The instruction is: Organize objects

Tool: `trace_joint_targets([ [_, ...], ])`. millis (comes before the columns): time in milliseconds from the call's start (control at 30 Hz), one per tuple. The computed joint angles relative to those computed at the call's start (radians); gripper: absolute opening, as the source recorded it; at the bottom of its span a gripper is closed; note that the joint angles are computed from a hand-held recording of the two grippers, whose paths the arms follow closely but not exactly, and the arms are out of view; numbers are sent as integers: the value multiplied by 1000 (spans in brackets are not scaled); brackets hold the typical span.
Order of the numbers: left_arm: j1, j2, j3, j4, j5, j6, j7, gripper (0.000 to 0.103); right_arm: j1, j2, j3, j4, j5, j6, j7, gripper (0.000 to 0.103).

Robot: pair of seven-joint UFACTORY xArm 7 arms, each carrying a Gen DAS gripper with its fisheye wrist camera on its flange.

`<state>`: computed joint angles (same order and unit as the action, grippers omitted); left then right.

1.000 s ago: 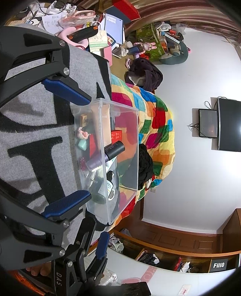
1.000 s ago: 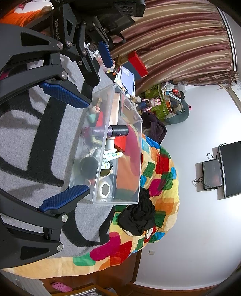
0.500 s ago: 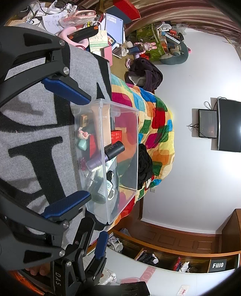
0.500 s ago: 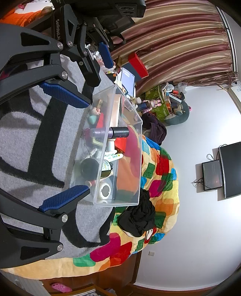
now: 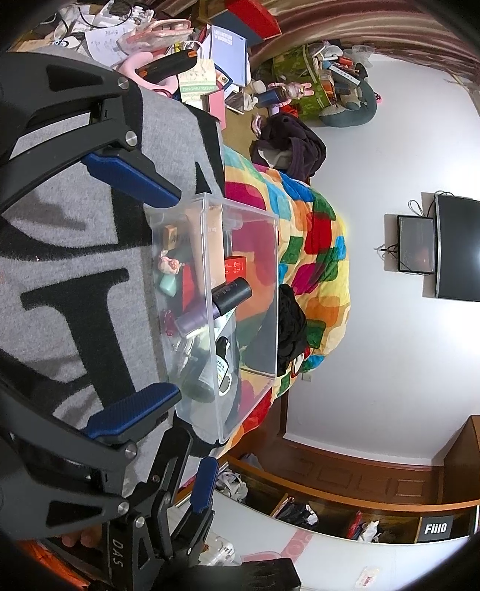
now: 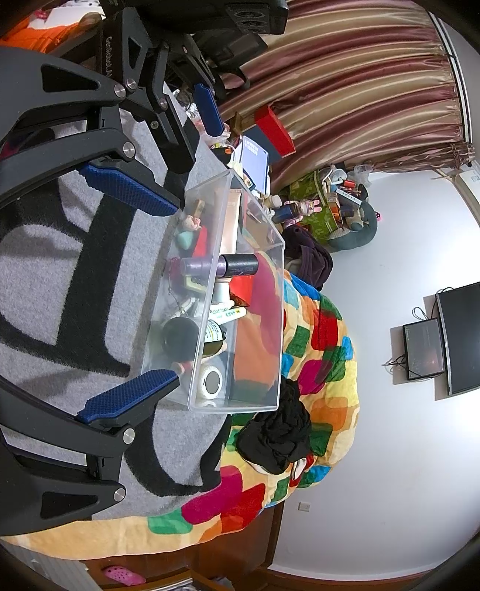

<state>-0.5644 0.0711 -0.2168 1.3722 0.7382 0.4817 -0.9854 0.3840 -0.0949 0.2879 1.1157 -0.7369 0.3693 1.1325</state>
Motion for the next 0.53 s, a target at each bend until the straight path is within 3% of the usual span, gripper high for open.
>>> trace_joint_targets([
  [533,-3,5,0,7,17,-2,-25,97,9,7,1,2,-9,3,20,83],
])
